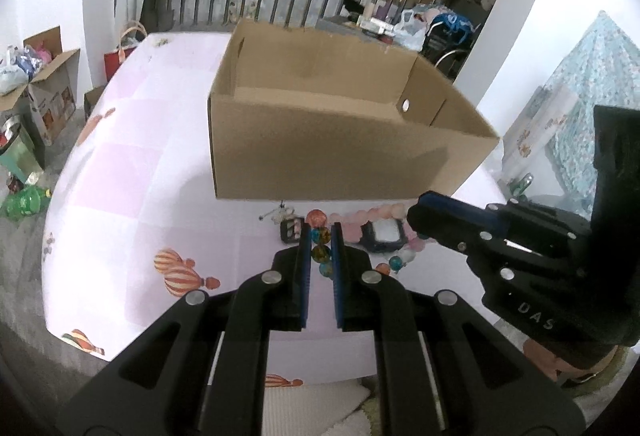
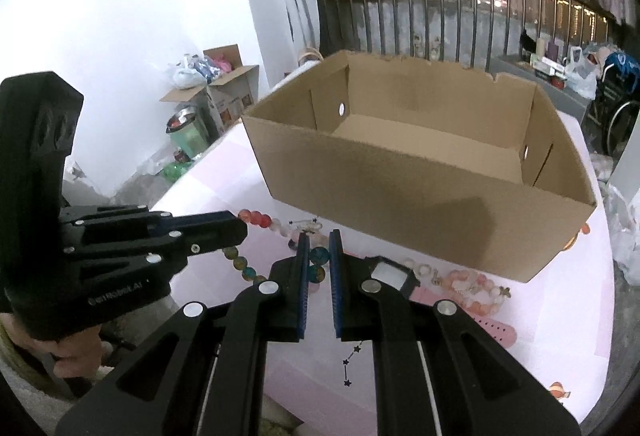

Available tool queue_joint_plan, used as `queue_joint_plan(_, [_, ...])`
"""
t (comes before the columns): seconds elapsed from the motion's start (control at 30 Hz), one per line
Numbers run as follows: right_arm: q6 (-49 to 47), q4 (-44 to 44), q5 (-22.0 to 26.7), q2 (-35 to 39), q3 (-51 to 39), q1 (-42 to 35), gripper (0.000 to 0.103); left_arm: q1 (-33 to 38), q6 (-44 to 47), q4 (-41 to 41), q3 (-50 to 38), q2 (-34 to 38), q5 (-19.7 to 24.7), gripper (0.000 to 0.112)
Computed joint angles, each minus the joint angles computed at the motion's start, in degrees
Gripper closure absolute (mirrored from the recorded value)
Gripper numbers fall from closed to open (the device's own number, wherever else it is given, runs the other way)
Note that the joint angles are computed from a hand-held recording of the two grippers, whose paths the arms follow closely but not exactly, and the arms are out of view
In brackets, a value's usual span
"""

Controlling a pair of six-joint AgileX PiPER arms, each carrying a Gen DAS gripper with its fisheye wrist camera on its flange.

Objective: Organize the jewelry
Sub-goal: 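Lift the beaded bracelet with the left gripper and carry it over the box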

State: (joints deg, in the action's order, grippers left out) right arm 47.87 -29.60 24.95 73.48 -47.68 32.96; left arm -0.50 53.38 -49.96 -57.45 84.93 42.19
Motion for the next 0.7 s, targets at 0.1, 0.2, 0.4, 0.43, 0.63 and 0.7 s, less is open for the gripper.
queue_joint_plan(0.1, [1.4, -2.2, 0.6, -1.2, -0.7, 0.4, 0.093, 1.0, -0.2, -0.3, -1.6, -1.1, 2.1, 0.104])
queue_joint_plan(0.2, [1.0, -2.9, 0.2, -2.0, -1.7, 0.0, 0.093, 1.3, -0.7, 0.1, -3.9, -2.1, 3.2, 0.104])
queue_joint_plan(0.4, [-8.7, 4.0, -1.6, -1.4, -5.8, -3.9, 0.093, 1.4, -3.8, 1.9, -9.9, -1.5, 5.3, 0.104])
queue_joint_plan(0.43, [-10.9, 5.7, -1.8, -1.0, -6.7, -4.7, 0.093, 1.2, -4.5, 2.5, -11.3, -1.2, 5.4, 0.104])
queue_joint_plan(0.63, [-25.4, 18.1, -2.4, 1.6, -12.2, -10.1, 0.093, 0.3, -8.2, 4.7, -20.4, 2.7, 7.9, 0.104])
queue_joint_plan(0.7, [-29.3, 21.9, -2.0, 2.6, -13.8, -11.7, 0.093, -0.1, -10.0, 5.1, -24.6, 5.3, 9.3, 0.104])
